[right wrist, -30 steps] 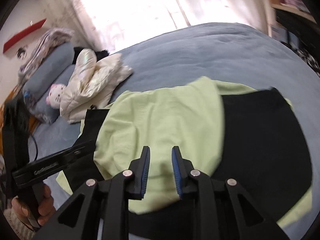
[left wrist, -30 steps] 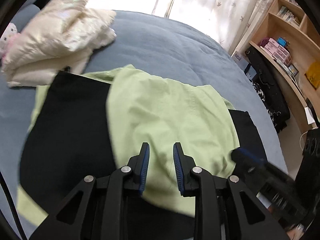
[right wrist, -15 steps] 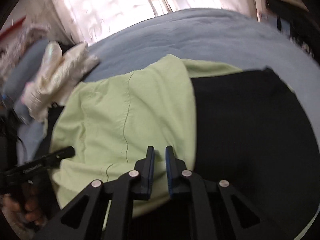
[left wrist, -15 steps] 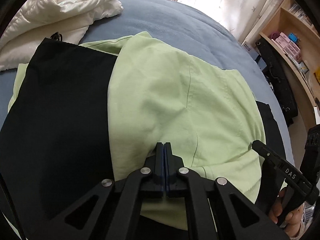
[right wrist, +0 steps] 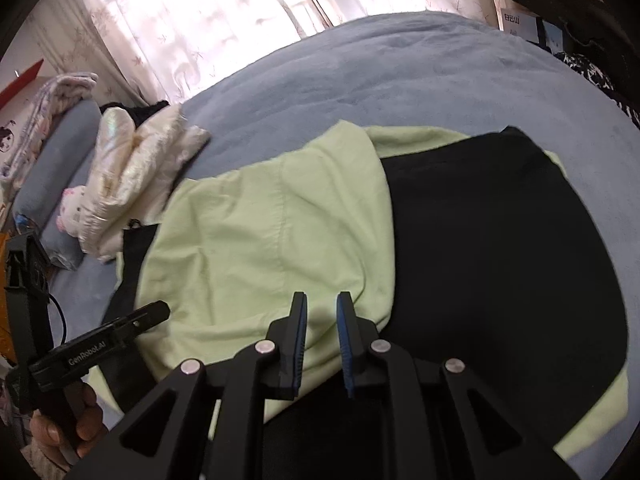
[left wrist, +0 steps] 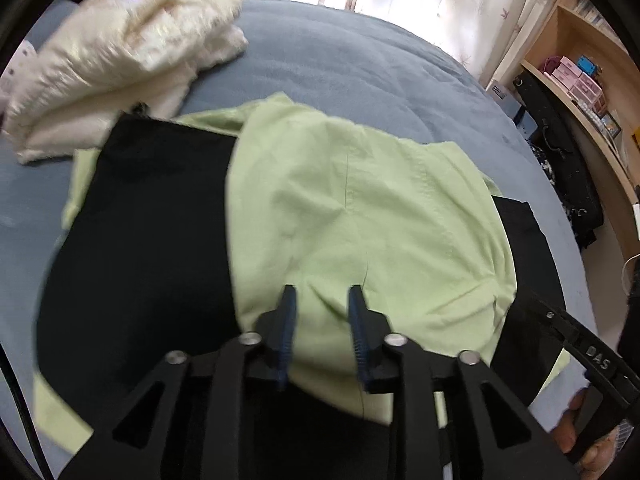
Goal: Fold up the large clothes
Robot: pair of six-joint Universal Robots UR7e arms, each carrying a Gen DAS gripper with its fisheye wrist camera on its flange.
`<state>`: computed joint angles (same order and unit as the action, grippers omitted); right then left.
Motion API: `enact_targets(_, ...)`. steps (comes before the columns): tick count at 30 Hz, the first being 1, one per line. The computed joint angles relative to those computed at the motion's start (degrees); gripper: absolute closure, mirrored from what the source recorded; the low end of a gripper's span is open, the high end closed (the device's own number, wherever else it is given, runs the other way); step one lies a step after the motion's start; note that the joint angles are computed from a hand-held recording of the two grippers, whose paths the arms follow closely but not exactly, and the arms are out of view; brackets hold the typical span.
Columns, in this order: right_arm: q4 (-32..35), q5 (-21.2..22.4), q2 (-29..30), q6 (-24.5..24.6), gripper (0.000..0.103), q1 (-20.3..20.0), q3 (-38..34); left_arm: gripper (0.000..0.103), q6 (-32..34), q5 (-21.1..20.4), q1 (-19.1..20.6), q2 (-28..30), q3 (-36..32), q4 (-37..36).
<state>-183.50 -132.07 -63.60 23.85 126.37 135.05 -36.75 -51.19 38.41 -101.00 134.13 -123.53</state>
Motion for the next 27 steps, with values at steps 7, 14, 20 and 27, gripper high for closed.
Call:
enact_targets(7,9.08,-3.09,-4.46,7.40,0.088,7.86,-0.11,0.072,-12.64,2.89,-10.29,-7.87,-2.13,19.39)
enact_targets(14,19.13,-7.06,-8.03,13.95,0.088,16.19,-1.74,0.069,-27.27,2.26,-22.86,-14.91,-5.55,39.02)
enact_targets(20,26.75,-9.30,-10.31,18.68,0.088,22.02,-3.03,0.057,-38.55,1.07,-32.78,-18.40,-7.79,51.33)
enact_targets(27,31.89,-9.17,-12.02,23.45,0.088,25.60,-2.86,0.047,-49.16,-3.12,-41.49,-20.73,-9.80,61.50)
